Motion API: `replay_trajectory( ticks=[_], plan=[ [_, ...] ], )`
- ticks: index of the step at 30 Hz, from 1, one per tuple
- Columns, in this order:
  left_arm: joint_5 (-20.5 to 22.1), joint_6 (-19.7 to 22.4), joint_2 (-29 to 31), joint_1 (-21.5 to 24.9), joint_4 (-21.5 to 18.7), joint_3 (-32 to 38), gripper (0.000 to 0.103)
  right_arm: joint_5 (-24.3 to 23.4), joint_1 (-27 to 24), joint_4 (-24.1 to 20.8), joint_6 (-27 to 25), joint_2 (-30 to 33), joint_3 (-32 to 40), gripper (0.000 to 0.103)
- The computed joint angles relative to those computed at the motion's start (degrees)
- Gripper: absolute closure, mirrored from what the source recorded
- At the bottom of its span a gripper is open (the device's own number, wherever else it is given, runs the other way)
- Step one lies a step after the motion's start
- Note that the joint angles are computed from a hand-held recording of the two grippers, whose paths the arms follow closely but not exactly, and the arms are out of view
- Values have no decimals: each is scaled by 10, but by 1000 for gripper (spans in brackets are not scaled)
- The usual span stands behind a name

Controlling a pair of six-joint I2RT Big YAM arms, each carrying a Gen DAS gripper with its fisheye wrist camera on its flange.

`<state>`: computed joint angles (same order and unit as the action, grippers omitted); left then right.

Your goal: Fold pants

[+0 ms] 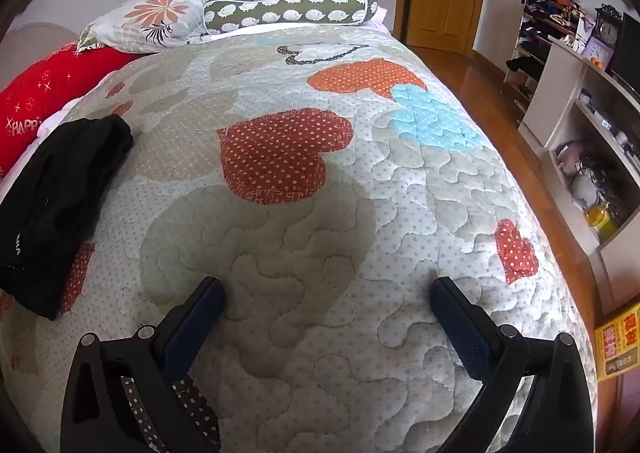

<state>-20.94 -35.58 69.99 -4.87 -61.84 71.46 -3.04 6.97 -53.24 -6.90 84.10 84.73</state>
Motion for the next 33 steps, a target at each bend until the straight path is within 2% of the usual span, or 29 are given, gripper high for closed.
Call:
replay_trajectory(
  ticks=[33],
  plan=[
    [-4, 0, 3, -2, -1, 1, 0, -5, -3, -11, -1, -1, 9, 0]
  ],
)
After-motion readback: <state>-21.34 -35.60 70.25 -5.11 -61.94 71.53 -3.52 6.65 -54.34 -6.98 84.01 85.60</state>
